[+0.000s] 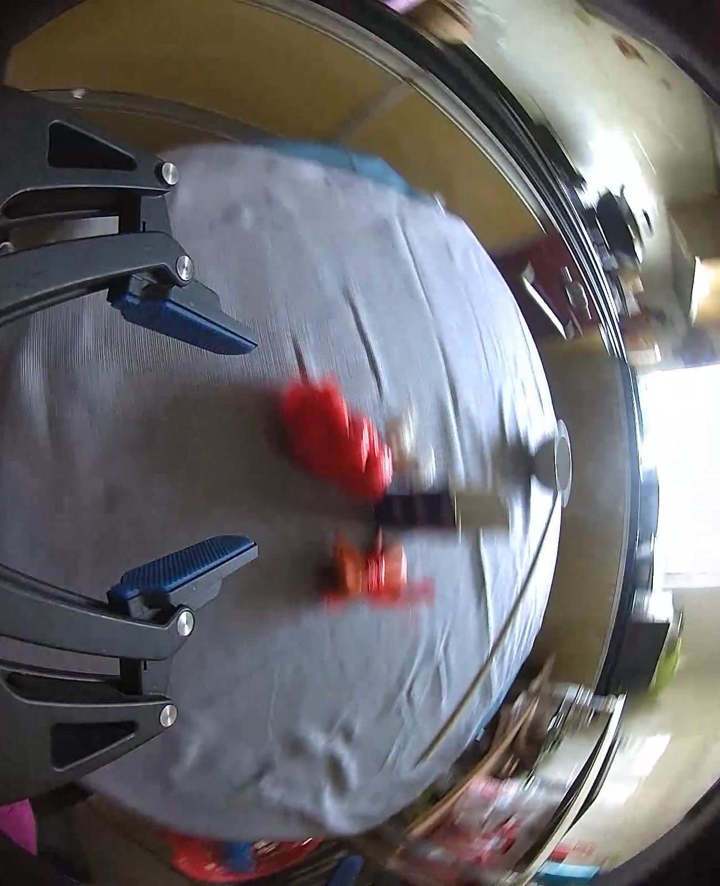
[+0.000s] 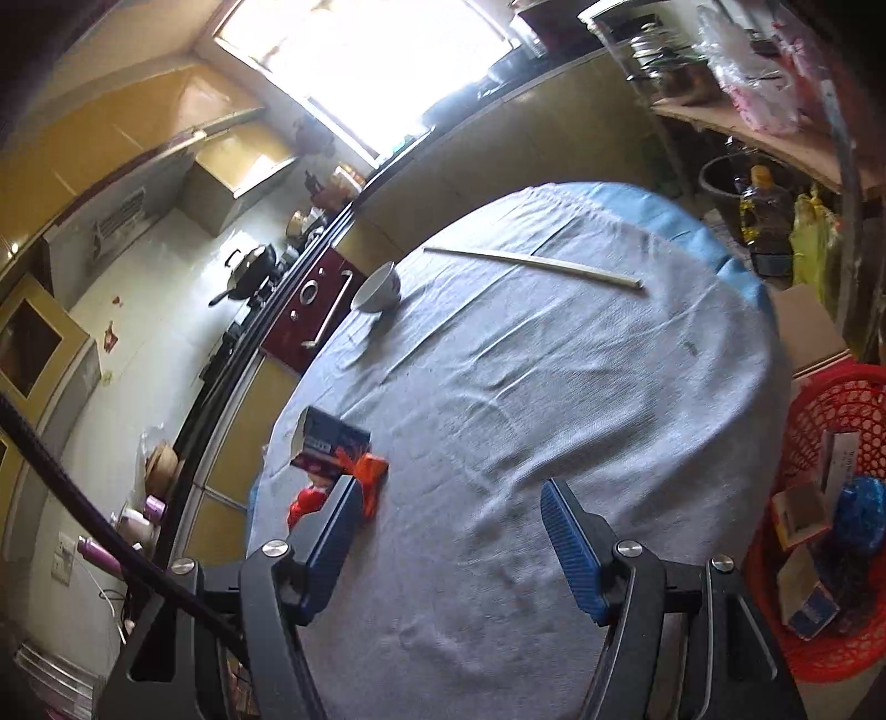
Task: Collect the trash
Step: 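Return both tools to the table toward the red and orange bags, then grasp the red plastic bag with the left tool while the right tool grasps the orange mesh bag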
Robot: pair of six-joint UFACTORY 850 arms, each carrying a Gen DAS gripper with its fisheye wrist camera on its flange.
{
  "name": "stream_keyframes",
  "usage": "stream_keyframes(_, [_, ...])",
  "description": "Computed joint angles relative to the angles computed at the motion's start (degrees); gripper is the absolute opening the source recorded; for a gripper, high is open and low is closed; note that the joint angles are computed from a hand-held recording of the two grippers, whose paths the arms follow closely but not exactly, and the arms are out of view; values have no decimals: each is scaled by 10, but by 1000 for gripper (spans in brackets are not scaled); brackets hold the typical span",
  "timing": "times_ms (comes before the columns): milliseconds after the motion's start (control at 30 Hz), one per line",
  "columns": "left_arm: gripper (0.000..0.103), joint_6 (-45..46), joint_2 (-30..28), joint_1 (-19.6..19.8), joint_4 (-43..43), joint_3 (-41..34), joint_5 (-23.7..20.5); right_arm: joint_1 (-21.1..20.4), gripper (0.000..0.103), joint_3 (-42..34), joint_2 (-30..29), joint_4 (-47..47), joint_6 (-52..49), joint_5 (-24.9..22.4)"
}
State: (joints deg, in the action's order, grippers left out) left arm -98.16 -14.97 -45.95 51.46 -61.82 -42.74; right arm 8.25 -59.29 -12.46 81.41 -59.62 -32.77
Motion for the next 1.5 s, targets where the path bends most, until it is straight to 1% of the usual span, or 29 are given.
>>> stream_keyframes(100, [69,-27,21,17,3,29,-3,30,70,-26,-27,-33,26,-3])
stream_keyframes(167, [69,-30,24,25,5,34,2,50,70,-50,-50,-64,55,-5])
stream_keyframes(267, [70,-14,26,41,0,40,27,80,70,-93,-90,-107,97,-10])
stream_keyframes(333, [70,6,23,49,-8,40,45,101,70,-129,-121,-155,145,-10])
stream_keyframes(467, [71,66,10,69,-34,28,81,130,70,-199,-181,-210,207,-27])
stream_keyframes(600, [71,122,-2,91,-51,14,117,154,70,-257,-228,-273,274,-36])
stream_keyframes(667, [71,150,-8,104,-59,8,145,163,70,-282,-248,-296,298,-38])
stream_keyframes(767, [71,214,-20,127,-105,-3,191,177,70,-318,-274,-354,350,-36])
stream_keyframes(867, [71,281,-34,143,-156,-14,220,185,69,-359,-304,-387,391,-49])
stream_keyframes(933, [71,363,-44,153,-220,-20,248,191,62,-381,-320,-418,418,-57])
stream_keyframes(967, [71,388,-51,157,-244,-23,259,195,56,-392,-329,-439,432,-61])
stream_keyframes(1000, [71,407,-57,160,-265,-25,265,199,51,-391,-328,-452,436,-47])
stream_keyframes(1033, [70,435,-62,164,-296,-26,275,202,48,-392,-329,-465,436,-40])
stream_keyframes(1067, [57,457,-65,167,-319,-25,285,203,45,-392,-329,-471,434,-39])
stream_keyframes(1100, [47,497,-69,172,-367,-23,298,203,43,-388,-327,-468,424,-33])
stream_keyframes(1133, [47,513,-68,174,-392,-18,311,201,42,-384,-325,-458,413,-32])
stream_keyframes(1167, [46,508,-67,174,-393,-16,316,198,40,-377,-322,-447,404,-30])
stream_keyframes(1200, [46,485,-65,173,-375,-14,320,194,40,-371,-318,-434,392,-28])
stream_keyframes(1367, [45,330,-45,148,-238,-1,307,181,39,-323,-287,-417,364,-6])
stream_keyframes(1433, [45,252,-40,129,-164,-6,277,174,39,-296,-268,-388,334,3])
stream_keyframes(1500, [45,214,-39,115,-128,-14,247,168,39,-273,-251,-367,306,9])
